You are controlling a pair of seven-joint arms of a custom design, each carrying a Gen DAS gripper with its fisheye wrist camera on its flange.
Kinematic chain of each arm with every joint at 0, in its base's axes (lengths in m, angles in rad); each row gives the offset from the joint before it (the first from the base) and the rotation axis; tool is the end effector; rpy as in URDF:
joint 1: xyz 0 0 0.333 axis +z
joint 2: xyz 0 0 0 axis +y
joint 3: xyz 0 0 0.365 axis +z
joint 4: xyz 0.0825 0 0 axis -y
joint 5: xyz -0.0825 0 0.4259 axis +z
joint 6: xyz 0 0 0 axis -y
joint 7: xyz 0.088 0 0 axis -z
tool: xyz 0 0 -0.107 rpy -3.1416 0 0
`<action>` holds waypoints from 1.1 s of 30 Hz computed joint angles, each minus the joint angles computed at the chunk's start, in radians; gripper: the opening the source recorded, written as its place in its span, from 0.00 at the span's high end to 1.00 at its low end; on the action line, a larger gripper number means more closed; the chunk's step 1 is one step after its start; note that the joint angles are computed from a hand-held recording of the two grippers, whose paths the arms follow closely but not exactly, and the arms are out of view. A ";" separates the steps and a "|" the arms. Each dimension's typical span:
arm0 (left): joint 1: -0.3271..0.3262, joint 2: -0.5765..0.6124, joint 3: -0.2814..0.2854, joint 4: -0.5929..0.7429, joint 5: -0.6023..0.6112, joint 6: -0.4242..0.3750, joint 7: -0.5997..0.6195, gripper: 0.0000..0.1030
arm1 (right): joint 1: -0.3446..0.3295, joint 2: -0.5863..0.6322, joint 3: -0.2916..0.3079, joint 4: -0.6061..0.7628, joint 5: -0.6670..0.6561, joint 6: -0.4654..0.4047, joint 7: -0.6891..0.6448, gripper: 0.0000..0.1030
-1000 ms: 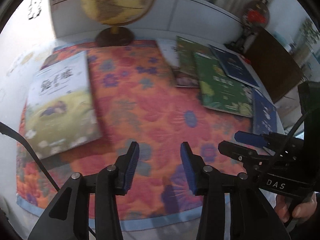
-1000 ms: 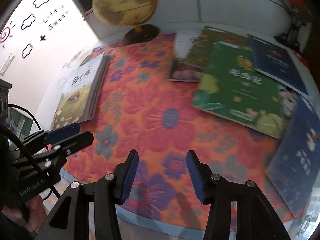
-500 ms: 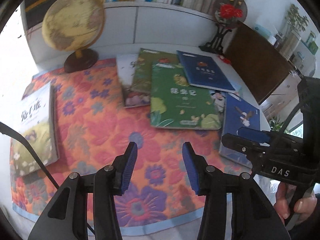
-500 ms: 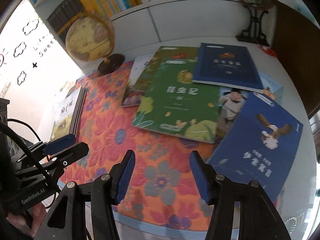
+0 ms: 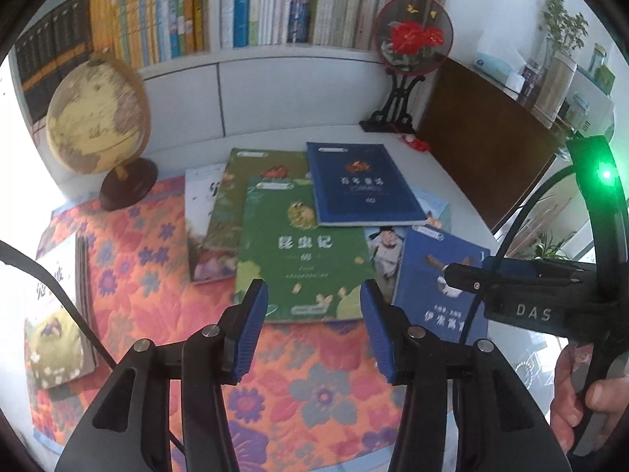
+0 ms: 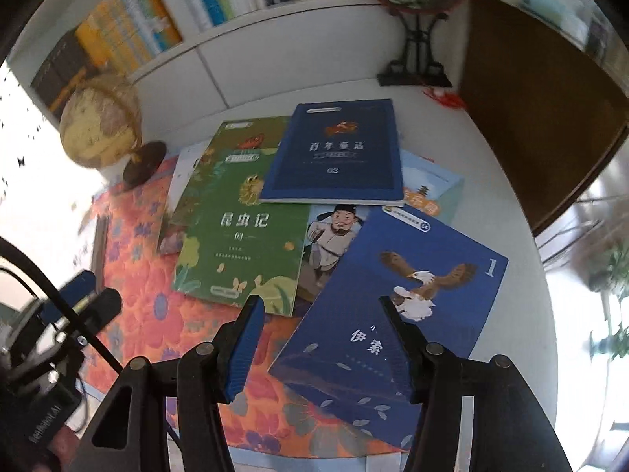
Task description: Organize books
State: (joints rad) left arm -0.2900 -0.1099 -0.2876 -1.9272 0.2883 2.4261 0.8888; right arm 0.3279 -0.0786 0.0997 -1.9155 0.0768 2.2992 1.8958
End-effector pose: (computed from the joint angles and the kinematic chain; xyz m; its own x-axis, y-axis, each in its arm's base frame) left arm 0.5069 -0.3393 0.6408 -0.0960 -0.9906 0.0979 -0.7963 0.0174 -0.6046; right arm 0.5561 0.2574 0.6142 0.1080 -0.9729 -0.2046 -0.9165 -0.0177 -0.3997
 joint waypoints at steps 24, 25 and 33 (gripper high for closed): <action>-0.046 0.407 0.065 0.407 -0.064 -0.054 0.131 0.48 | -0.082 0.169 -0.048 0.120 0.074 0.079 -0.044 0.46; -0.045 0.427 0.067 0.426 -0.078 -0.060 0.144 0.48 | -0.088 0.190 -0.048 0.134 0.097 0.089 -0.057 0.46; -0.041 0.561 0.082 0.542 -0.160 -0.079 0.212 0.49 | -0.108 0.329 -0.043 0.238 0.170 0.120 -0.084 0.46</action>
State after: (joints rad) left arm -0.3310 0.4513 -0.2056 -1.3853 0.1282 2.3469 1.1007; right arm 0.2197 0.2499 0.0567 -1.6772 0.2470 2.4188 1.8113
